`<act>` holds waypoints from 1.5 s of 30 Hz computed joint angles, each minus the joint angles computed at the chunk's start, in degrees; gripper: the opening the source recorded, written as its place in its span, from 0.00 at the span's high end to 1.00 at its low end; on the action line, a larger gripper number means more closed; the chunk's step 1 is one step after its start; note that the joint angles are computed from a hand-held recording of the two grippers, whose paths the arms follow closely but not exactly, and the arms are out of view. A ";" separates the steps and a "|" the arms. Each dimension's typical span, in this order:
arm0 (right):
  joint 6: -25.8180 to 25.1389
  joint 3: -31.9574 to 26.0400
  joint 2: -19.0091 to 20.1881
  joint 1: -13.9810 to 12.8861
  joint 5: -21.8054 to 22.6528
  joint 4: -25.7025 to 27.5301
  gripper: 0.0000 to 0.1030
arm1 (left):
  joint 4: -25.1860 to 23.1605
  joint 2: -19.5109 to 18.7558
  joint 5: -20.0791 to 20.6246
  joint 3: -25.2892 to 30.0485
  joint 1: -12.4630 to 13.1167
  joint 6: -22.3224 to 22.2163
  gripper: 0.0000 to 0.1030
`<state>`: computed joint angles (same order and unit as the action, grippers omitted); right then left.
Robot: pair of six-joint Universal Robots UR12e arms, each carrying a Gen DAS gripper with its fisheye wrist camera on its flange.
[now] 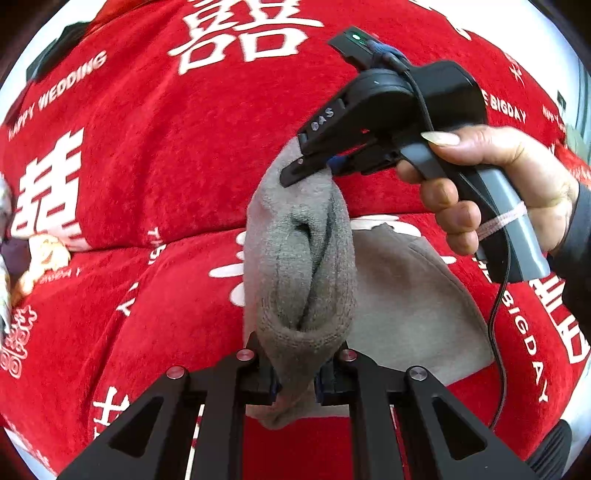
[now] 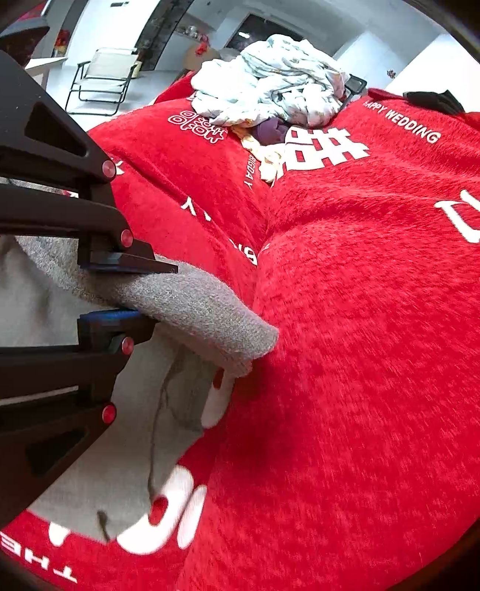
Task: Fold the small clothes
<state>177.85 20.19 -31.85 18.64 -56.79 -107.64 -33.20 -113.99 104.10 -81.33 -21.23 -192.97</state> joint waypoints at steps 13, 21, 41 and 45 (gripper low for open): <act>-1.43 16.43 -7.45 -4.30 2.35 -8.19 0.84 | -8.50 -6.02 -2.73 9.29 -3.62 1.55 0.90; -0.97 21.51 -8.91 -6.24 3.44 -10.22 0.84 | -11.04 -8.45 -6.55 12.03 -4.14 -0.65 0.90; 4.83 32.54 -11.87 -9.80 5.80 -17.56 0.84 | -15.73 -11.58 -7.11 16.14 -5.87 1.71 0.90; 6.79 33.43 -11.84 -10.34 7.65 -18.38 0.82 | -15.35 -11.39 -8.18 15.76 -5.64 1.29 0.89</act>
<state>184.64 53.62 -43.69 8.30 -49.14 -126.02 -48.55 -125.39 95.92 -65.57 -26.86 -191.69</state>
